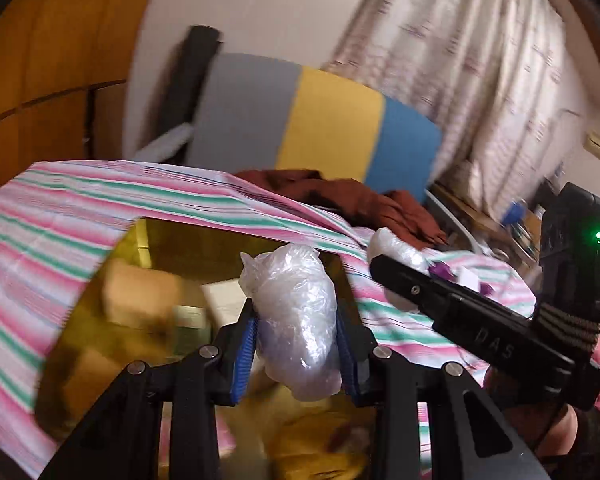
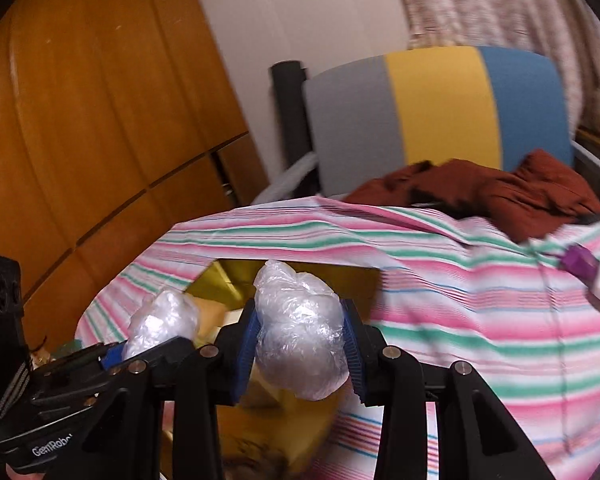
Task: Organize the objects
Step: 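Carry both plastic bundles into the gold tray and open both tools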
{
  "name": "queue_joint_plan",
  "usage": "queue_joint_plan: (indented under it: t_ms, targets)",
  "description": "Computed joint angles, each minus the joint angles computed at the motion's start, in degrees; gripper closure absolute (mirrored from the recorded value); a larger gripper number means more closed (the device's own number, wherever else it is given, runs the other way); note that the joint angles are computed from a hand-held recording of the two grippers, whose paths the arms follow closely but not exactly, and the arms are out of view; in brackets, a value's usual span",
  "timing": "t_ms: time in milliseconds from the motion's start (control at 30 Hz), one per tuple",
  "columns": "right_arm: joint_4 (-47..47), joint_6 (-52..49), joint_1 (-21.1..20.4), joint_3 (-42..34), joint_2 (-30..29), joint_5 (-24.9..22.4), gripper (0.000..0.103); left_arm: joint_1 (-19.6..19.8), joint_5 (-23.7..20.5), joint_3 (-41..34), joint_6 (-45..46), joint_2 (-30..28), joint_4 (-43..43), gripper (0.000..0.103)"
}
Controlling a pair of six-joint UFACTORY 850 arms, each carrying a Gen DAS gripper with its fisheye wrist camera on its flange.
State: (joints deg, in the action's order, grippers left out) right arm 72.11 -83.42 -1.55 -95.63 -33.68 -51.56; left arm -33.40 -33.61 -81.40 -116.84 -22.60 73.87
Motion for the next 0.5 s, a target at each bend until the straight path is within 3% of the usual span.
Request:
queue_joint_plan:
  t_ms: [333,433,500]
  targets:
    - [-5.32,3.76,4.74,-4.72,-3.42,3.37,0.063,2.60,-4.36,7.58,-5.16,5.58,-1.08,0.067]
    - [-7.74,5.93,5.45,-6.10,-4.58,4.66,0.060,3.77,-3.90,9.14,-7.13,6.58,-1.10,0.068]
    - [-10.09,8.34,5.77,-7.07,-5.14,4.97,0.051,4.23,-4.18,10.04,-7.61,7.21,-1.23,0.068]
